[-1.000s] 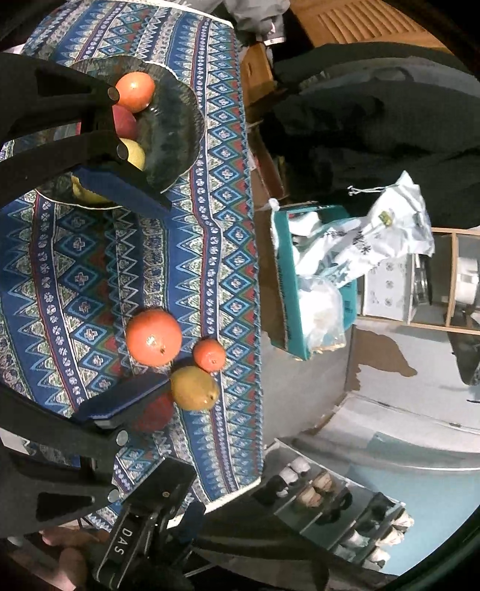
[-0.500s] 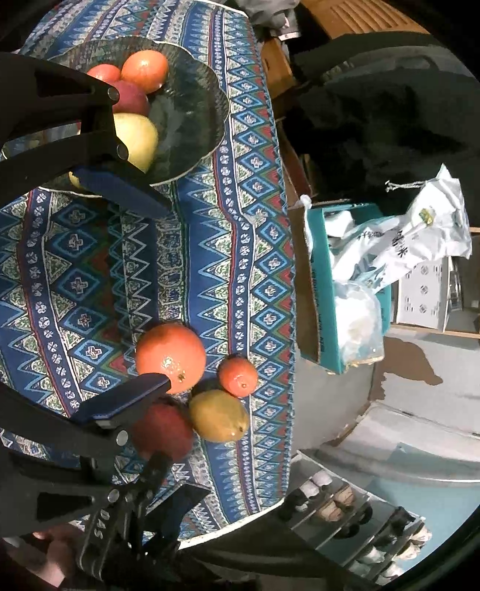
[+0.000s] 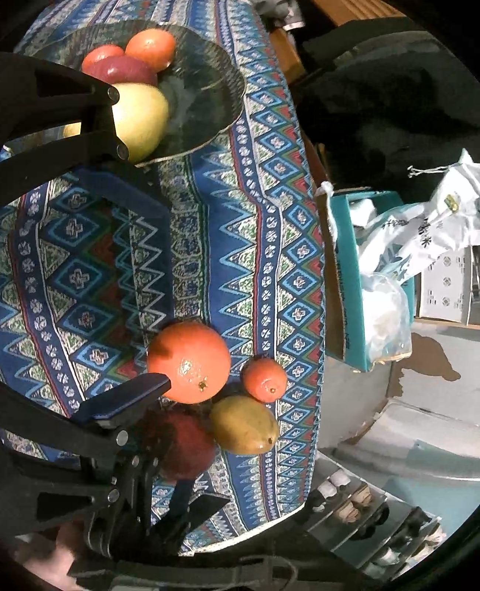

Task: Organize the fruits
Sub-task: 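Grasp the red apple with the right tool while the left tool grasps the large orange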

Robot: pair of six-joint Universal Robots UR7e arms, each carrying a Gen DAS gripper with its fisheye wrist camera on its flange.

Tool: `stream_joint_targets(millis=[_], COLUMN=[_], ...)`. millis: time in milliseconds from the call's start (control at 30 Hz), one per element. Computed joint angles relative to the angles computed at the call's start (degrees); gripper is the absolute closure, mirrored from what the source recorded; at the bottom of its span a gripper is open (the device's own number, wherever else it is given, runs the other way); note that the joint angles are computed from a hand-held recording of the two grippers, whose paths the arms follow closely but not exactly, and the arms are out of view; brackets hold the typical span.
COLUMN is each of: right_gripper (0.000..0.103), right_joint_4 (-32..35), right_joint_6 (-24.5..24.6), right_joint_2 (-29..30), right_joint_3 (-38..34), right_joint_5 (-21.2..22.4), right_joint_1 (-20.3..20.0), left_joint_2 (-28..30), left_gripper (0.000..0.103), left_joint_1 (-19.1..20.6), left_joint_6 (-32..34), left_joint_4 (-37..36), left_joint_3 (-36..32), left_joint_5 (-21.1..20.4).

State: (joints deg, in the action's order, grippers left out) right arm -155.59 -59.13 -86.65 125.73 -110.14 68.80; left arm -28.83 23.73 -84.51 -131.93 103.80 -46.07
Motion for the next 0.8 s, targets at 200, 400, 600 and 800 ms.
stream_joint_targets(millis=[200,400,600,800], right_gripper=[0.025,0.026,0.026,0.026], right_joint_4=[0.6,-0.7,0.3,-1.0], right_joint_6=[1.1,1.4,5.2,5.9], right_joint_2=[2.0,2.0,1.3,0.3], right_joint_3=[-1.0,-0.8,-3.4,-4.5], right_joint_5=[0.5,0.5,0.7,1.2], right_joint_1=[-0.6,-1.1,-2.5,-3.0], left_joint_2=[0.8,2.2,4.6,7.4], left_gripper=[0.016,0.016,0.016,0.016], left_joint_1=[0.5,1.3,2.7,4.6], left_joint_6=[2.0,5.5,9.7,13.1], left_joint_4=[-2.7,-4.6,-5.3,-4.7], left_joint_3=[-0.3,-2.0,-5.0,-8.3], left_joint_5=[-0.3,0.0,-0.2,-0.9])
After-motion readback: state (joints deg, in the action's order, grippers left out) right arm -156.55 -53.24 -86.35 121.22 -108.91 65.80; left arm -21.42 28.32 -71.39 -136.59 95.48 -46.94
